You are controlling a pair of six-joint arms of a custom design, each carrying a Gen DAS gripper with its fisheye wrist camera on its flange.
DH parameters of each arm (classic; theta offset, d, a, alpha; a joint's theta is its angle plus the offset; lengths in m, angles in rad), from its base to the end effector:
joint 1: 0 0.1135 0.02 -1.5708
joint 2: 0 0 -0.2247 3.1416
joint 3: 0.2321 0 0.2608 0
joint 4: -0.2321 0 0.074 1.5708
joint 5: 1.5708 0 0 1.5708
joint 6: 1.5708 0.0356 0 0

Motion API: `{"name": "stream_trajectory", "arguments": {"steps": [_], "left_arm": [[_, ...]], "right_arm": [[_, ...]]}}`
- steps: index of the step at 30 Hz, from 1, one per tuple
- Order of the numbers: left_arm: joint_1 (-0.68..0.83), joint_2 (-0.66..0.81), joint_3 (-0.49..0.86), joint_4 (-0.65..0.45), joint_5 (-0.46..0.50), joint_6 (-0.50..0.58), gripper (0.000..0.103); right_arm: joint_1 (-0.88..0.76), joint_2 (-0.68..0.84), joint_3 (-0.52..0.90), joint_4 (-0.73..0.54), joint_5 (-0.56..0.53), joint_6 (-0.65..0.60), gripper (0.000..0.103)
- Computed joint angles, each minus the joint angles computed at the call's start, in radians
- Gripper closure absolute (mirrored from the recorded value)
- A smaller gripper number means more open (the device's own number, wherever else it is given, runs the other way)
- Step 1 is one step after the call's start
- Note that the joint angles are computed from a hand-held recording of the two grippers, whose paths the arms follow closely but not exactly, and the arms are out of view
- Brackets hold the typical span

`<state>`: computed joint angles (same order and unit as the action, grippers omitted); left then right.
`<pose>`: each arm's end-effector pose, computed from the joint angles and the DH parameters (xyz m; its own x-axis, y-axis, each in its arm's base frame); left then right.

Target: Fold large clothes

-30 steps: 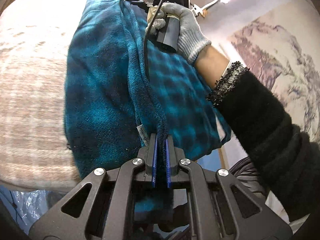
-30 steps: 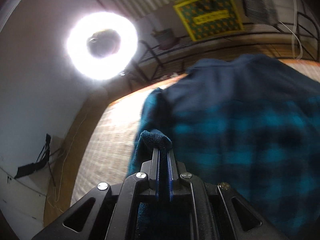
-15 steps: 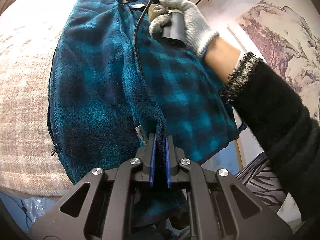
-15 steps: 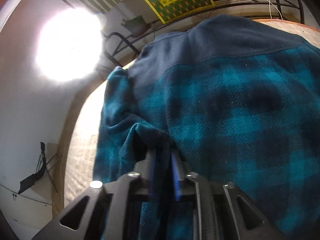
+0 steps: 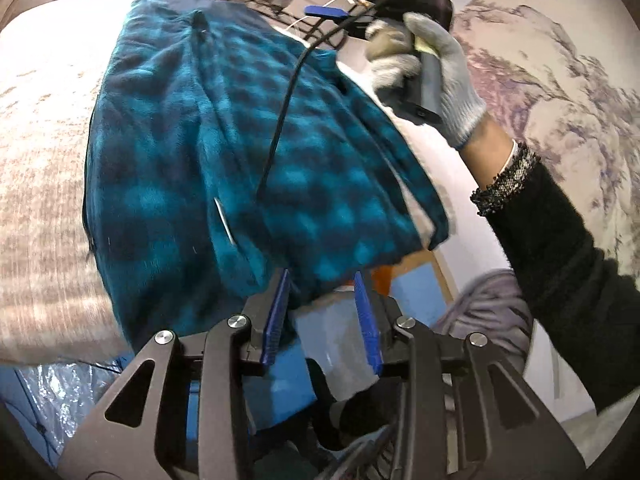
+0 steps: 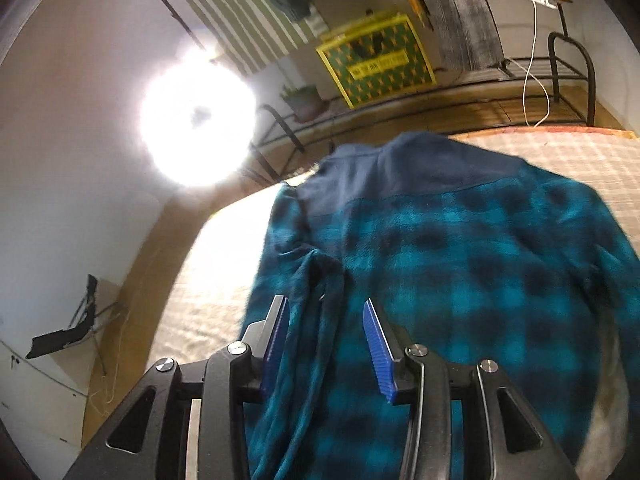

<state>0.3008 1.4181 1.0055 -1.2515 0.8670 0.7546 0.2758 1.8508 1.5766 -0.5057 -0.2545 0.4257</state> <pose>0.2309 0.0432 0.1922 -0.8706 0.1940 -0.4521 0.4623 0.6370 -0.6168 0.4015 0.1229 0.2422 -0.7962 0.1900 -0.5744 -0.1175 0.8828 0.4548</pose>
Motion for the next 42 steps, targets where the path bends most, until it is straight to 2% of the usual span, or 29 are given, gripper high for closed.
{"name": "stream_trajectory", "arguments": {"steps": [4,8,10,13,17,20,22,28,32,35,37,39,42], "left_arm": [[0.137,-0.057,-0.046,-0.129,0.017,0.157,0.070],[0.266,-0.038,-0.048,-0.199,-0.005,0.252,0.070],[0.304,-0.019,-0.036,-0.198,-0.008,0.260,0.070],[0.332,0.016,-0.012,-0.143,0.006,0.210,0.070],[0.293,0.024,-0.016,0.022,0.012,0.074,0.070],[0.242,0.044,-0.042,0.146,-0.009,-0.019,0.070],[0.220,0.063,-0.053,0.177,-0.016,-0.042,0.070],[0.168,0.044,-0.116,0.254,-0.054,-0.068,0.070],[0.155,0.023,-0.165,0.309,-0.096,-0.078,0.070],[0.139,-0.015,-0.227,0.366,-0.131,-0.063,0.070],[0.123,-0.057,-0.259,0.394,-0.148,-0.059,0.070],[0.109,-0.089,-0.273,0.404,-0.167,-0.054,0.070],[0.116,-0.107,-0.263,0.388,-0.162,-0.067,0.070]], "right_arm": [[-0.012,-0.296,-0.256,0.024,-0.052,0.003,0.061],[0.008,-0.543,-0.449,-0.014,-0.053,-0.001,0.061],[0.044,-0.653,-0.540,-0.035,-0.043,0.003,0.061],[0.133,-0.789,-0.659,-0.068,-0.010,0.023,0.063],[0.252,-0.907,-0.773,-0.036,-0.005,0.088,0.065],[0.363,-0.891,-0.818,0.017,0.058,0.128,0.070],[0.417,-0.802,-0.809,0.066,0.081,0.134,0.074],[0.501,-0.442,-0.716,0.258,0.018,0.166,0.084],[0.559,-0.318,-0.658,0.179,0.118,0.113,0.087],[0.513,-0.348,-0.748,0.204,0.106,0.141,0.099],[0.479,-0.397,-0.822,0.263,0.055,0.176,0.099],[0.479,-0.420,-0.847,0.285,0.051,0.178,0.095],[0.475,-0.465,-0.865,0.291,0.055,0.172,0.081]]}}
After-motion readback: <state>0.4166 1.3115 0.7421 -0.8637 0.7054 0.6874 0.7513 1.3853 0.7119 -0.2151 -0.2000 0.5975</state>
